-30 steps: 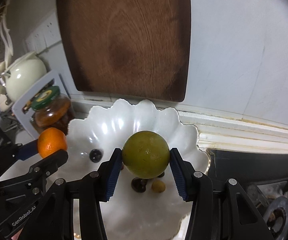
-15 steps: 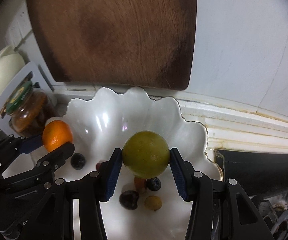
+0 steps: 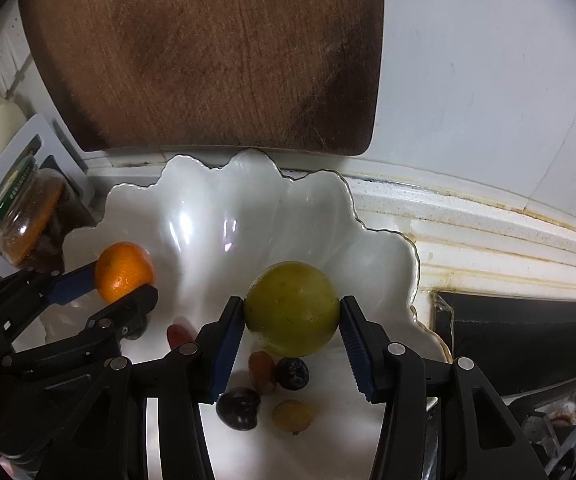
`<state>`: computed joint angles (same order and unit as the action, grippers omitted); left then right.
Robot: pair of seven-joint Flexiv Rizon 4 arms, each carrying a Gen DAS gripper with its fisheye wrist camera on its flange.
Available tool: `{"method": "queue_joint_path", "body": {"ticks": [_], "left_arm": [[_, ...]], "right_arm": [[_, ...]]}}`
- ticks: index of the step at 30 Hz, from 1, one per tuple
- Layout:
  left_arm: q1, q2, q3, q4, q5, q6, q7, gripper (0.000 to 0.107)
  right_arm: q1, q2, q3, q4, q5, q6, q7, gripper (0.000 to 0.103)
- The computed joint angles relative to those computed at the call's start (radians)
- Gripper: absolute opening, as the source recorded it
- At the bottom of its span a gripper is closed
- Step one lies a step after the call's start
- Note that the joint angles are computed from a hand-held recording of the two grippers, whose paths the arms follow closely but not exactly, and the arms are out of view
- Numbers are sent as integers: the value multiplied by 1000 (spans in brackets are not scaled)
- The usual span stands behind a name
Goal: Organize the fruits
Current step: 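Open the left tool over the bowl while the right tool releases the yellow-green fruit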
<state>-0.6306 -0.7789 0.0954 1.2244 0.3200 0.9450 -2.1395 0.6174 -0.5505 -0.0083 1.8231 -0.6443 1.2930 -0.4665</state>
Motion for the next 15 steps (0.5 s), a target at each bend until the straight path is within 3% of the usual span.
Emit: {"method": "queue_joint_path", "body": {"ticks": [2,4,6,15], "left_arm": [[-3,-2,2,-3,2,-9,-3,45],[-13,0,15,-2,18,-2,-20,58],[-26,6,27,-2,38,-3,-38,59],[-54,94,48,79,108,24,-151,65]], "right_arm": [[-2,0,5,2,6,-5,-2,51],[10,8,-16,15,-12,6,19,54],[32,25,-51,35,-53,14,60,59],[42,127,-110,142,-309,54,262,59]]}}
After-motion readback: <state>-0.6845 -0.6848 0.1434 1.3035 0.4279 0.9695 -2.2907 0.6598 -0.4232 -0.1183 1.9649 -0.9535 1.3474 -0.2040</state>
